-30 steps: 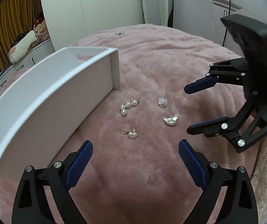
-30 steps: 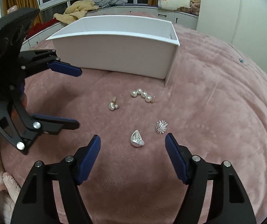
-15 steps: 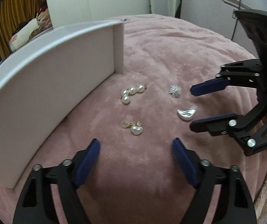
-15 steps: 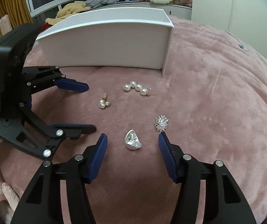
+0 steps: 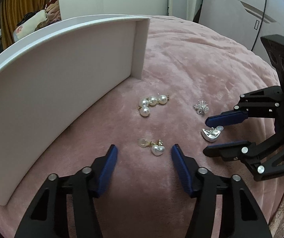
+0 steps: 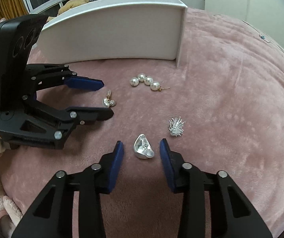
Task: Organize jewelry
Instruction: 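Grasp the pearl stud earring with the left tool while the right tool grasps the silver heart pendant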
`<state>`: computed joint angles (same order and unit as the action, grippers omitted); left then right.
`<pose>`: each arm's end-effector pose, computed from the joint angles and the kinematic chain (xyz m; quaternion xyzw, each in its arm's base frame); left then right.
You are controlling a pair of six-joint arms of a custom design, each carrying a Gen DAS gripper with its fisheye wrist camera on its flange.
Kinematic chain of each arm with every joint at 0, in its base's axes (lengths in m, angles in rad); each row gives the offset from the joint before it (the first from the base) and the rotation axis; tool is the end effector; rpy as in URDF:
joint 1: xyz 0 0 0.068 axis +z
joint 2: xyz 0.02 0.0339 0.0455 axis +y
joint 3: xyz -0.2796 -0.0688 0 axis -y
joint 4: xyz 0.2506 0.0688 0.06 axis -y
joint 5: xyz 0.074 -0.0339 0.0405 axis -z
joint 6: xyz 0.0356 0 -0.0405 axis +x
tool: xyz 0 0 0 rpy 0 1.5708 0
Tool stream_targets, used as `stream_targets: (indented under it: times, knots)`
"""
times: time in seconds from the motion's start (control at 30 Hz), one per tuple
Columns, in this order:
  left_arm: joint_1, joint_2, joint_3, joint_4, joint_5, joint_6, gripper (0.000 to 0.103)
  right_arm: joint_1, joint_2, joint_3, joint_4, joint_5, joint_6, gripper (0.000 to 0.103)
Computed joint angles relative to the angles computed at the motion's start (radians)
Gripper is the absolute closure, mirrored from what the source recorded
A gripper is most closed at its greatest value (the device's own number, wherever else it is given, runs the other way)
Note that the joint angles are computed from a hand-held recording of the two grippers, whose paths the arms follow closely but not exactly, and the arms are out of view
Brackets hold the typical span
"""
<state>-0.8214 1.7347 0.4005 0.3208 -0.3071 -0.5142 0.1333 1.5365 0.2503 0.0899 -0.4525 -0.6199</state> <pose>0.1712 -0.1682 0.0682 0.1038 0.9454 -0.0529 0.3045 0.1735 0.0390 0.0706 -0.3910 0.8750 0.1702 0.2292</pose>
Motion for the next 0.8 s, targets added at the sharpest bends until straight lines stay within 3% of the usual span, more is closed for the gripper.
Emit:
stream_targets:
  times: [0.1,0.37,0.57,0.67,0.8]
  knots:
    - [0.005,-0.003,0.002,-0.011,-0.003,-0.005,0.053,-0.005,-0.001,-0.002,-0.007,-0.011,-0.003,0.078]
    - [0.027,-0.018,-0.002,-0.022,0.004,-0.017,0.077,-0.015,-0.008,0.000,-0.025,-0.022,0.010,0.082]
    - [0.017,-0.007,0.011,-0.032,-0.008,-0.035,0.076,-0.025,0.017,0.015,-0.022,-0.029,0.006,0.082]
    - [0.019,0.001,0.013,-0.016,0.004,-0.047,0.063,-0.030,0.026,0.019,-0.020,-0.032,0.002,0.082]
    - [0.013,0.027,0.039,-0.026,-0.008,-0.038,0.062,-0.034,0.033,0.023,-0.022,-0.036,0.002,0.082]
